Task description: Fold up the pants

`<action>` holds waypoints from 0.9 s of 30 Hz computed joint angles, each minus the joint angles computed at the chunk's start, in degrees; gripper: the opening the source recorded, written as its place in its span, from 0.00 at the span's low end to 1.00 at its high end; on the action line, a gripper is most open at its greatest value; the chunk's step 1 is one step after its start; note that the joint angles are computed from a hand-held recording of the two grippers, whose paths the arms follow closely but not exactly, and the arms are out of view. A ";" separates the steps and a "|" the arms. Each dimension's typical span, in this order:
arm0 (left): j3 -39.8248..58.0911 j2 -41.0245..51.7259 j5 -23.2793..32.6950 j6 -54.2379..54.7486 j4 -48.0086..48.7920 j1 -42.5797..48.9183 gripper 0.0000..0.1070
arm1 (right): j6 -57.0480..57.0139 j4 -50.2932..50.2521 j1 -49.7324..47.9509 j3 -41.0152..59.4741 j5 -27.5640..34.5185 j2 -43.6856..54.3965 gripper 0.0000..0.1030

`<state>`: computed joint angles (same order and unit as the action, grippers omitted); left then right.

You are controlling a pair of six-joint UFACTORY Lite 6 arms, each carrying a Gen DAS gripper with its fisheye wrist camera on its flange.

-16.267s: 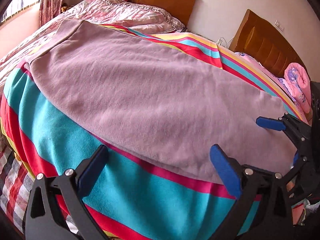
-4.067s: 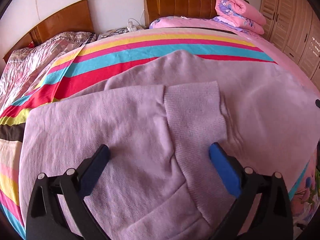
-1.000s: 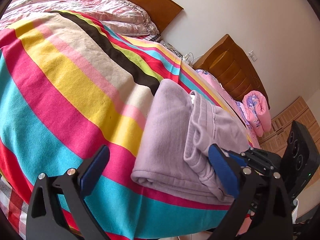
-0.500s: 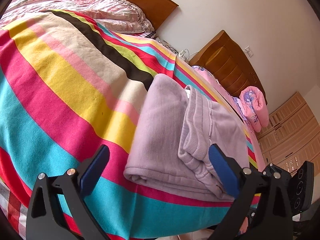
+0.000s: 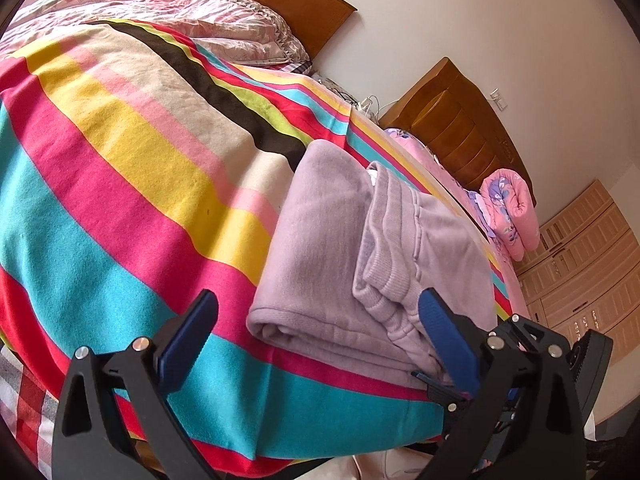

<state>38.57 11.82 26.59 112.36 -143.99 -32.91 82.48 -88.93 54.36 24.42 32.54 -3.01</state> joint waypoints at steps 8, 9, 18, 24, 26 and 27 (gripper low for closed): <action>2.49 1.99 3.35 -9.83 9.86 0.36 0.95 | -0.12 -1.19 -3.95 -5.75 -3.19 -14.28 0.14; 3.25 2.41 3.61 -12.25 11.95 0.70 0.95 | -0.08 -1.07 -4.93 -6.44 -3.86 -16.72 0.14; 3.38 -11.99 -7.03 -18.77 14.78 -1.19 0.95 | -4.01 2.67 -11.83 -10.38 -8.79 -31.86 0.14; 23.17 17.37 23.66 -40.22 35.57 3.16 0.95 | -1.50 0.47 -11.14 -12.12 -7.99 -34.11 0.14; 31.00 26.26 27.33 -44.36 36.36 2.07 0.95 | -0.11 -0.55 -10.22 -12.44 -7.14 -33.85 0.14; 34.99 29.95 29.36 -45.12 36.28 1.37 0.95 | 1.19 -1.53 -9.44 -12.46 -6.42 -33.20 0.14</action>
<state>73.56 41.77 55.95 67.25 -107.71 -31.54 83.67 -90.46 44.92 11.95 26.12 -36.22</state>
